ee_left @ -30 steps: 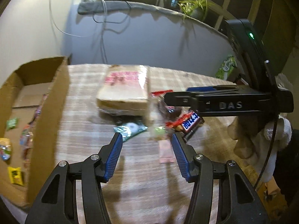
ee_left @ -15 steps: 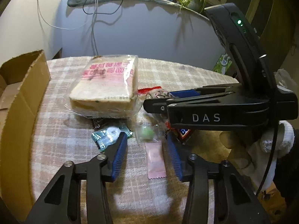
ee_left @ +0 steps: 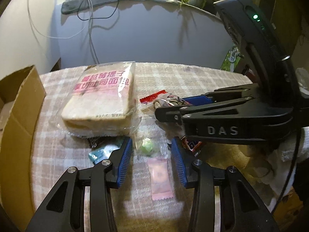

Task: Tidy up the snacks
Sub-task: 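Grasp the red-wrapped round pastry with the right tool, then carry the red-wrapped pastry into the box and open the right tool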

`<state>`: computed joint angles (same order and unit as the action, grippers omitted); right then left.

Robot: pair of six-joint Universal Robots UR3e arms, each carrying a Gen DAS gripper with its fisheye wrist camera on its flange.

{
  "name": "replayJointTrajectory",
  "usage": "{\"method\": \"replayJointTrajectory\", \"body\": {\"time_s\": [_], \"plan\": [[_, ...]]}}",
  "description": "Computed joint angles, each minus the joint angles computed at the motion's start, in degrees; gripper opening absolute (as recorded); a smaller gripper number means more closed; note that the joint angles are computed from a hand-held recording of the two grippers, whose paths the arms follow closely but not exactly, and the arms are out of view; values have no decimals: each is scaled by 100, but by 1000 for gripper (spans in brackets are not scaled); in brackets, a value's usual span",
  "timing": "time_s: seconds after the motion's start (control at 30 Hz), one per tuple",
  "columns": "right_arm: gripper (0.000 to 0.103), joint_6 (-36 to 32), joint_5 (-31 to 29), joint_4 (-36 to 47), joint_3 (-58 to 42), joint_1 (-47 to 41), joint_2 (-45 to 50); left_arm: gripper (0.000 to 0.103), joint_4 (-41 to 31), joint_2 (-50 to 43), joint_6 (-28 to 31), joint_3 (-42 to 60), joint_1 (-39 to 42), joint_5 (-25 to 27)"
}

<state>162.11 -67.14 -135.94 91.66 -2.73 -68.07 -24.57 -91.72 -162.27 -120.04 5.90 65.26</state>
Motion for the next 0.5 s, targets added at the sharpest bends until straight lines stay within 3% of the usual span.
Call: {"method": "replayJointTrajectory", "body": {"time_s": [0.03,0.07,0.2,0.23,0.5], "plan": [[39,-12,-3,-3,12,-12,-9,39,18,-66,2,39,-34,25],[39,-29,14,3,31,-40,-27,29,-6,-120,26,91,-61,42],[39,-24,57,-19,116,-132,-104,26,87,-194,74,85,-151,112],[39,-11,70,-30,121,-139,-103,21,124,-193,47,75,-143,120],[37,59,107,-184,333,-192,-269,17,117,-4,156,-83,-90,80]]}}
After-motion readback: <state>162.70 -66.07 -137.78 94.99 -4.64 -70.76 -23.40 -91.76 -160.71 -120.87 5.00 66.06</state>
